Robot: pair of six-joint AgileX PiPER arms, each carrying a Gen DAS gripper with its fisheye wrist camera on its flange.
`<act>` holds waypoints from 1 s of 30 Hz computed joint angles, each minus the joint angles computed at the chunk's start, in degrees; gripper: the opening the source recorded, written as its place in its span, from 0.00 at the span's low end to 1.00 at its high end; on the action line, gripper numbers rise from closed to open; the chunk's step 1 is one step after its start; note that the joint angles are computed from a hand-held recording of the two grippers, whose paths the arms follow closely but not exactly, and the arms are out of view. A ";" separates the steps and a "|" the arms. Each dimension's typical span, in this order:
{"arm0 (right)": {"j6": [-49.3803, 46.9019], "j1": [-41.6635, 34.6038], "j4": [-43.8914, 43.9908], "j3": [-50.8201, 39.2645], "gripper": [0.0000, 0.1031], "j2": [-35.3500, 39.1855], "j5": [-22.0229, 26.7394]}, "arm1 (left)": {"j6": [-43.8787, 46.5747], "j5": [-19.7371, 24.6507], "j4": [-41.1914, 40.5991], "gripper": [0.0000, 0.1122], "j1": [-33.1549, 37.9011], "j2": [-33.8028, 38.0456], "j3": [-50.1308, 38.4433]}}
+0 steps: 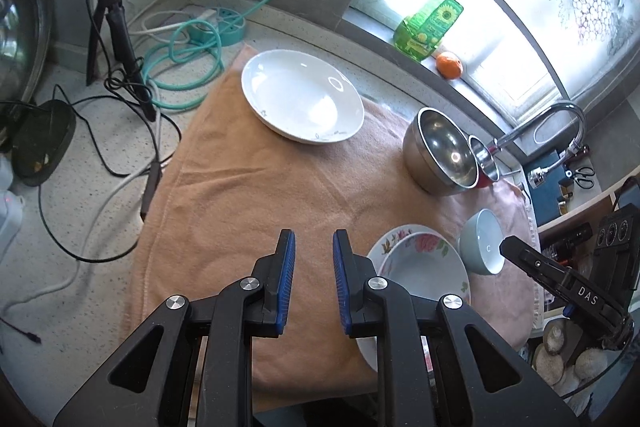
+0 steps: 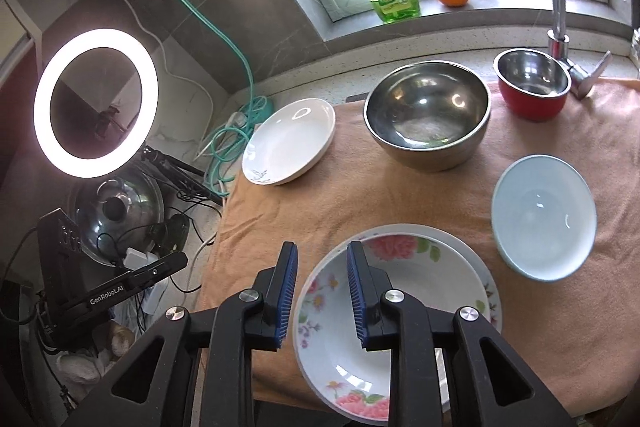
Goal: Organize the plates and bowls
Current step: 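Open both grippers and release the pink-rose plate rim, then move both grippers to the rim of the white grey-branch plate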
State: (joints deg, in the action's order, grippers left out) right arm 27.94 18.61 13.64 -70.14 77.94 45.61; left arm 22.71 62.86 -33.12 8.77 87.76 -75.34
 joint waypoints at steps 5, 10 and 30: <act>-3.79 0.29 3.61 -6.45 0.23 4.49 2.00 | -0.38 -0.35 0.20 0.14 0.98 0.92 -2.59; -8.99 -1.00 7.22 -13.19 0.23 8.13 4.31 | -3.06 -1.39 1.88 0.14 0.03 1.95 -5.27; -9.23 -5.80 12.86 -37.88 0.23 24.53 11.41 | -5.28 -0.47 8.18 0.14 -2.73 16.65 -23.19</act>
